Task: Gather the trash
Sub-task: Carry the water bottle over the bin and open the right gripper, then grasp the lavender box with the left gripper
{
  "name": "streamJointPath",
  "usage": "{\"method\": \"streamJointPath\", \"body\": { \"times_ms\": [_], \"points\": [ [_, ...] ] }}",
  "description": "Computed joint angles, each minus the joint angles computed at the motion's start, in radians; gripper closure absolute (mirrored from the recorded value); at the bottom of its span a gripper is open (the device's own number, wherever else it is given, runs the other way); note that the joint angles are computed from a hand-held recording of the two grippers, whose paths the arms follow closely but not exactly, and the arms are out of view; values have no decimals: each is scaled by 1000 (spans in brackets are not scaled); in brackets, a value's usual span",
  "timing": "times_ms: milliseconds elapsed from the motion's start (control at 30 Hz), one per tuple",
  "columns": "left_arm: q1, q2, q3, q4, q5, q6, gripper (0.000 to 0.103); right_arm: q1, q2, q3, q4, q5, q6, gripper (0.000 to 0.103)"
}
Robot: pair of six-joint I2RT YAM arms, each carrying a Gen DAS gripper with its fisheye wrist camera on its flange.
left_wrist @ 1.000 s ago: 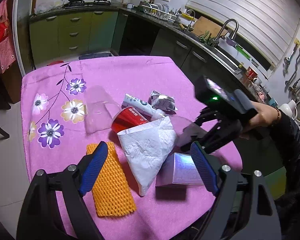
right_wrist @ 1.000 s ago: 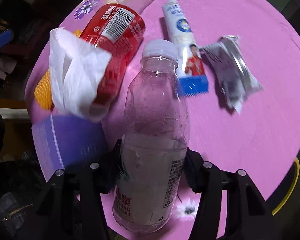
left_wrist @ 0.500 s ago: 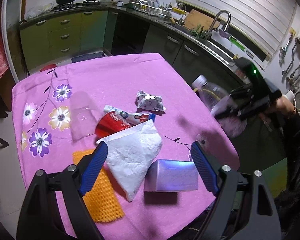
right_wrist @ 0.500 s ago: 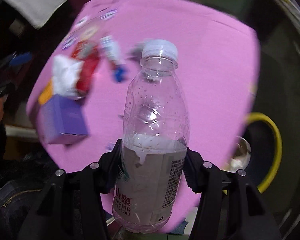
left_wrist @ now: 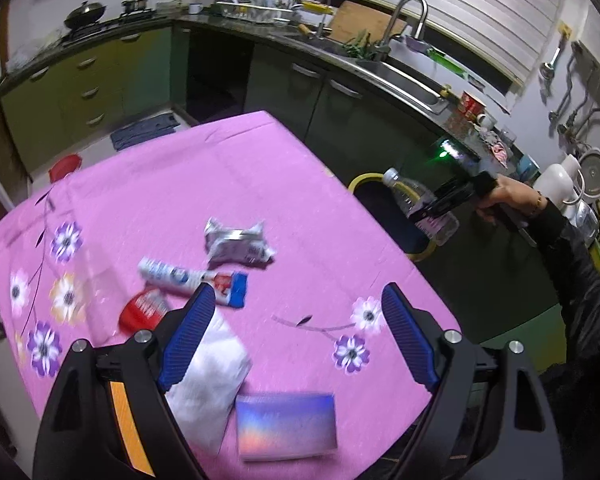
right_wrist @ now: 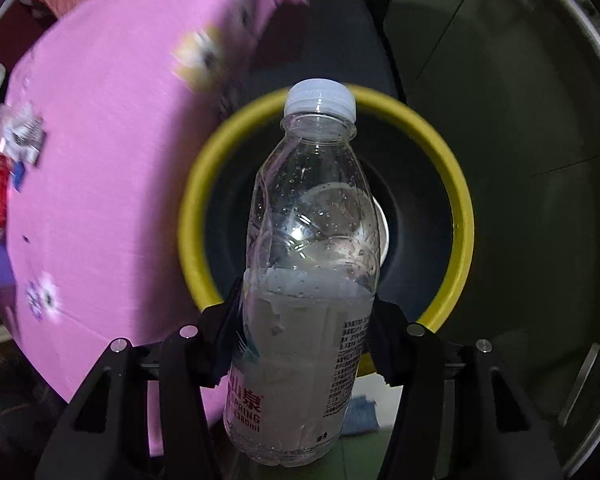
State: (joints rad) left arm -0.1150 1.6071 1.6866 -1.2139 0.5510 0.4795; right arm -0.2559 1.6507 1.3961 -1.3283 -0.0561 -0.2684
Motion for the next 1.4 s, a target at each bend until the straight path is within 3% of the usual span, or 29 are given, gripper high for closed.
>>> {"method": "streamJointPath", "body": {
  "times_ms": [200,467,733,900,1167,1267,1400],
  "points": [
    [-55,60,46,50,-18,-18,22,-26,155,77,-3,46,-85,48],
    [-63,183,178,54,-15,-49,22,47,292,95,57,94,-54,49],
    [-74,265,226,60,-15,-71,22,50,329,99,93,113,-80,42],
    [-79,239,196,63,-24,-76,22,36,254,83,91,90,-85,42],
    [-55,29,26,56,-33,-49,22,73,-27,-1,40,31,-50,42],
    [-38,-53,-38,42,-68,-25,15,107,-130,-18,7,13,-19,42],
    [-16,-149,-143,19,-131,33,14,195,-283,-22,-61,15,60,42]
  ]
}}
